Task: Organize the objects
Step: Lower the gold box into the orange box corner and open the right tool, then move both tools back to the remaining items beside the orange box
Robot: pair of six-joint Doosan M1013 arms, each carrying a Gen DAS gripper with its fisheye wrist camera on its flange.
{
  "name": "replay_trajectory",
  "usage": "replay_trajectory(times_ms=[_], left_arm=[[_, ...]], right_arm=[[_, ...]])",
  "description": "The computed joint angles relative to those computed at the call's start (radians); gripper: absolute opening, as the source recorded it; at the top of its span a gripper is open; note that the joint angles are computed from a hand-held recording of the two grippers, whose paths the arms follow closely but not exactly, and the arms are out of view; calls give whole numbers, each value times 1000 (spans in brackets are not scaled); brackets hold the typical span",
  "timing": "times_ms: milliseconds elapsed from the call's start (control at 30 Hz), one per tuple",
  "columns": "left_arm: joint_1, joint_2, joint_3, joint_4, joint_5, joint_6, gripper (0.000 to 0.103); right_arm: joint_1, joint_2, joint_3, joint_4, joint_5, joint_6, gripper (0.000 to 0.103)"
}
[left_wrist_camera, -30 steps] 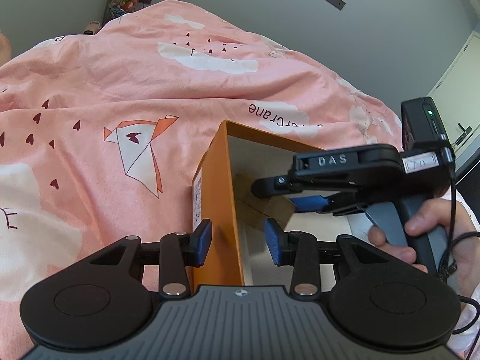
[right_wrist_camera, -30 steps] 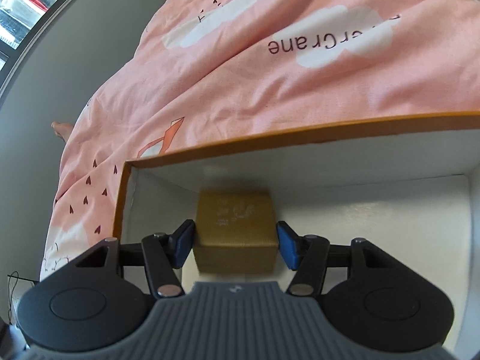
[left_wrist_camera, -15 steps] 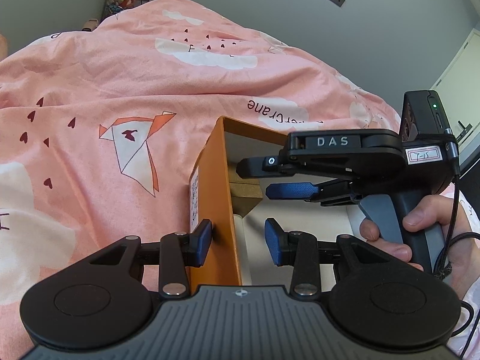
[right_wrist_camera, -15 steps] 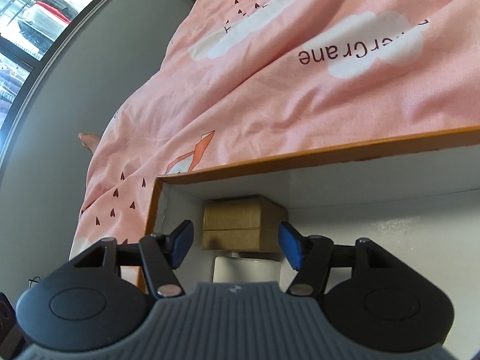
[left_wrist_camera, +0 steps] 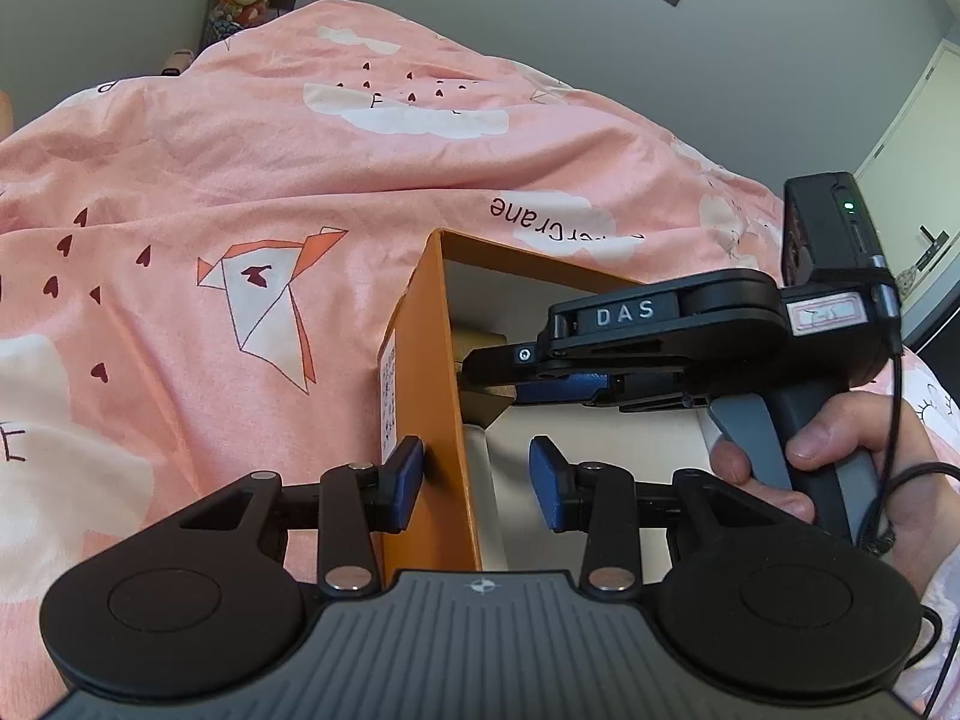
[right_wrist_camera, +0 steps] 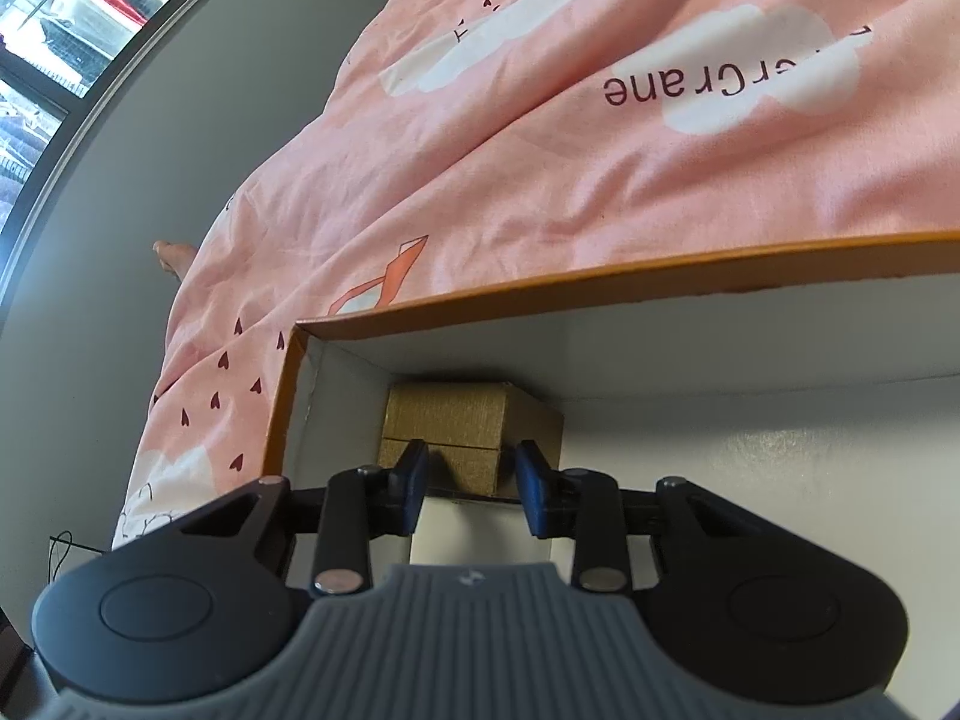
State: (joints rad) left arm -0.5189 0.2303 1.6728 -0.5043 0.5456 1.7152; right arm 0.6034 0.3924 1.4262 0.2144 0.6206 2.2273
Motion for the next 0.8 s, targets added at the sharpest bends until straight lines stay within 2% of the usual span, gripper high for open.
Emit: replay_trajectory(times_ms=[100,200,333,467,533,567,633,800], left_arm=[[0,0,3,6,-10,-15,44],[-17,-21,21,103,-56,-83,44],[-41,-63,52,207,-102,-137,44],[-70,-117,93,301,-154,-180,46],[-75,-140,110,245,-153,-118,46],[-76,-151,116,210,-145,-84,46],[-81,-167,124,167,-122,-49,46],[-103,-211,166,124,-97,4,46]], right_arm=[[10,-11,2,-27,5,2,36],[28,-34,13,-108,8,21,42],[64,-85,53,-264,0,79,50],[111,-140,107,-460,-4,207,60],[139,-165,130,-559,12,282,62],[153,-177,143,-604,16,319,68],[182,-202,170,-692,24,393,72],[253,-250,223,-860,82,542,72]])
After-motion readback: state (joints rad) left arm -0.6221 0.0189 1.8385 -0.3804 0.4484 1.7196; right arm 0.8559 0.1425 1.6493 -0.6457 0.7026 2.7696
